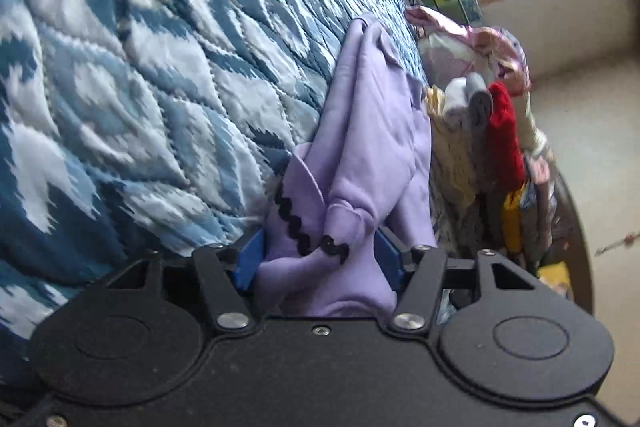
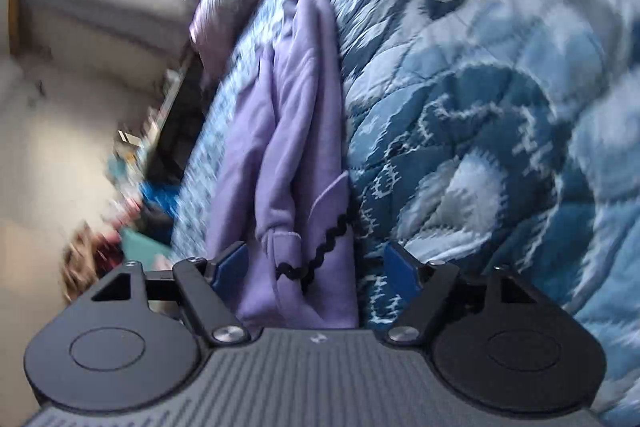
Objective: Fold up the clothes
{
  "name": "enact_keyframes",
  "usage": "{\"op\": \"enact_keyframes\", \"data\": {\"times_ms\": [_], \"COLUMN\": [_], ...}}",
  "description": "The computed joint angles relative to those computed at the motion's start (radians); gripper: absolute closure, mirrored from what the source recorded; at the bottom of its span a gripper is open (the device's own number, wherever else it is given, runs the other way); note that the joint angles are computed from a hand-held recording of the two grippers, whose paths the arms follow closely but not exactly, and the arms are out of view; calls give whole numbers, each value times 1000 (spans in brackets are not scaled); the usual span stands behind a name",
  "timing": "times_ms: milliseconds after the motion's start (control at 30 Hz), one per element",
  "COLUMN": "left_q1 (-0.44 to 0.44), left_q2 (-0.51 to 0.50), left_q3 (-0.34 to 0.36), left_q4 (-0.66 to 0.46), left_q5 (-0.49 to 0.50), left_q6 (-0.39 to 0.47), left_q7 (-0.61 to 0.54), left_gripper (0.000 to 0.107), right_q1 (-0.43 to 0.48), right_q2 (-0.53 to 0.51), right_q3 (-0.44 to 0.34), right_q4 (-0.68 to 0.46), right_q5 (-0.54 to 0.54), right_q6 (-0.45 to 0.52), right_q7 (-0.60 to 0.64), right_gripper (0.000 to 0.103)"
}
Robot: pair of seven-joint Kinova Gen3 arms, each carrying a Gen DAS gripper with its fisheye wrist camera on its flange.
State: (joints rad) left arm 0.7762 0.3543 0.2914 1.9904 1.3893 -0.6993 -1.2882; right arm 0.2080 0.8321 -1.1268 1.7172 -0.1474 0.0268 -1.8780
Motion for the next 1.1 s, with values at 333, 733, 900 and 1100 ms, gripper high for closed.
{"op": "enact_keyframes", "data": {"times_ms": [333, 733, 900, 1100], "left_q1": [-48, 88, 163, 21], "left_q2": [11, 16, -20, 14], "left_q3": [42, -117, -134, 28], "left_q4": [64, -2, -26, -14], "left_q5": [-217, -58, -1, 54], "left_q6": [-49, 30, -10, 11], "left_q7": [323, 201, 207, 168], "left_gripper": [50, 82, 86, 66], "right_q1": [13, -69, -7, -104], "right_q2": [151, 93, 28, -44], "right_q3": [-123, -20, -67, 88], "right_q4": [61, 66, 33, -62], "right_q5": [-67, 65, 201, 209], "right_q6": [-185, -244, -129, 115], "right_q7": [53, -120, -247, -261], "right_gripper": [31, 78, 79, 69]}}
